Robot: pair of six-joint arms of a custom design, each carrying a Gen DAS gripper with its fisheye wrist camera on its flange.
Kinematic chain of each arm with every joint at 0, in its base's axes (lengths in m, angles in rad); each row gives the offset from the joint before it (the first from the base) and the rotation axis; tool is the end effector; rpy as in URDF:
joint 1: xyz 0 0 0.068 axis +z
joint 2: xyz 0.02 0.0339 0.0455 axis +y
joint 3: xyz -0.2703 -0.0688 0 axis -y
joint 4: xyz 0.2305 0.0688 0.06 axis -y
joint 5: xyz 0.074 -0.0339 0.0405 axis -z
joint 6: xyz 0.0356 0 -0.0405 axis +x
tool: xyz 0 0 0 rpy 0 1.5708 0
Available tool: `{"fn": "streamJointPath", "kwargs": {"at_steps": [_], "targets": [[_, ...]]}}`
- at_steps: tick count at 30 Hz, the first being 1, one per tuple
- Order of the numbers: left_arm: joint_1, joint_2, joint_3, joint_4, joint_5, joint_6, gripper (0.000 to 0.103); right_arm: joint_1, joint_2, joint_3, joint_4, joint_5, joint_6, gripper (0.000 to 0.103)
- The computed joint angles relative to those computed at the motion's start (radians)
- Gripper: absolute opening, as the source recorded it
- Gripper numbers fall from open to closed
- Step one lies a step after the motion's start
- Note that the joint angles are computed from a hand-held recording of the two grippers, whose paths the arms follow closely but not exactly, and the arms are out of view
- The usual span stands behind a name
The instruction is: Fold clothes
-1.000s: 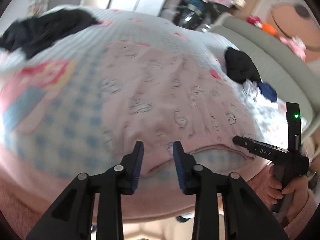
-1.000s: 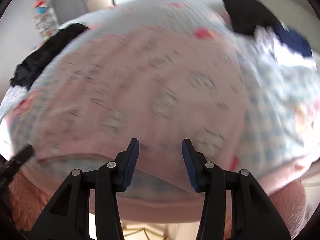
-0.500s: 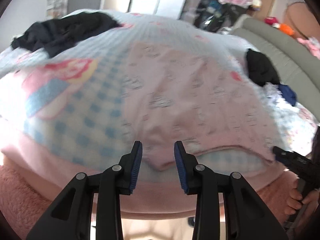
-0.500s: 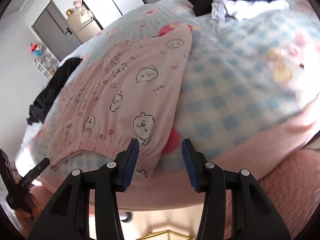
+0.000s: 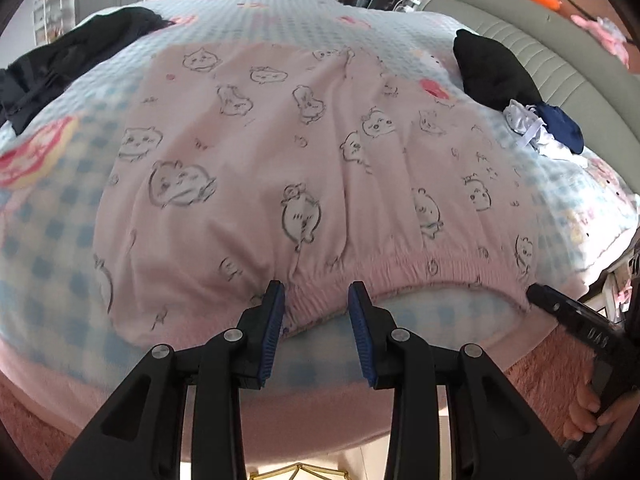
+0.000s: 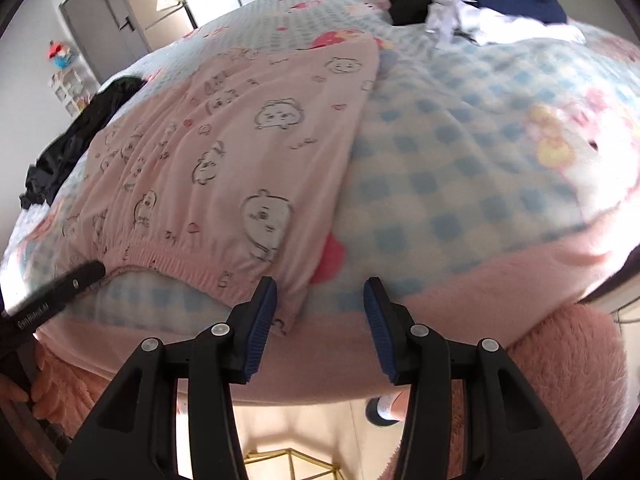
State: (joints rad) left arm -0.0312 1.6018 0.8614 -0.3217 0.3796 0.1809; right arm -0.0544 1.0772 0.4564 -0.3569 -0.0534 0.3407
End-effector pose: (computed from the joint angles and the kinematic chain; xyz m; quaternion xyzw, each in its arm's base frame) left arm 0.2906 -0.0223 0.1790 0.1478 0.9401 -0.1636 0.2601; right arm 0.1754 -0.0076 0.1754 0.1800 0.9389 0.0669 0.2855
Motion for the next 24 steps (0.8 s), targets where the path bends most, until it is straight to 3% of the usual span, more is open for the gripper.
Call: {"fn": "streamJointPath", "kwargs": {"at_steps": [4, 6, 9, 12, 16, 24], "targets": [[0.030, -0.042, -0.025, -0.011, 0.061, 0.009, 0.036, -0.138, -0.072, -0.029, -0.003, -0.132, 0.015, 0.046], [0.049, -0.050, -0.022, -0.015, 0.128, 0.003, 0.037, -0.139, -0.089, -0.039, 0.005, -0.121, 0.029, 0.046], [0.016, -0.049, -0.008, -0.008, 0.120, -0.011, 0.037, -0.082, -0.099, -0.051, 0.040, -0.097, 0.040, 0.046], [-0.012, -0.034, 0.010, -0.005, 0.098, -0.022, 0.037, 0.013, -0.075, -0.052, 0.088, -0.040, 0.047, 0.046], [-0.014, 0.016, 0.049, -0.058, 0.032, -0.010, 0.037, 0.117, 0.080, -0.002, 0.071, 0.106, 0.058, 0.047], [0.138, 0.008, 0.126, -0.244, 0.154, 0.171, 0.037, 0.252, 0.034, 0.067, -0.061, 0.264, 0.121, 0.048]]}}
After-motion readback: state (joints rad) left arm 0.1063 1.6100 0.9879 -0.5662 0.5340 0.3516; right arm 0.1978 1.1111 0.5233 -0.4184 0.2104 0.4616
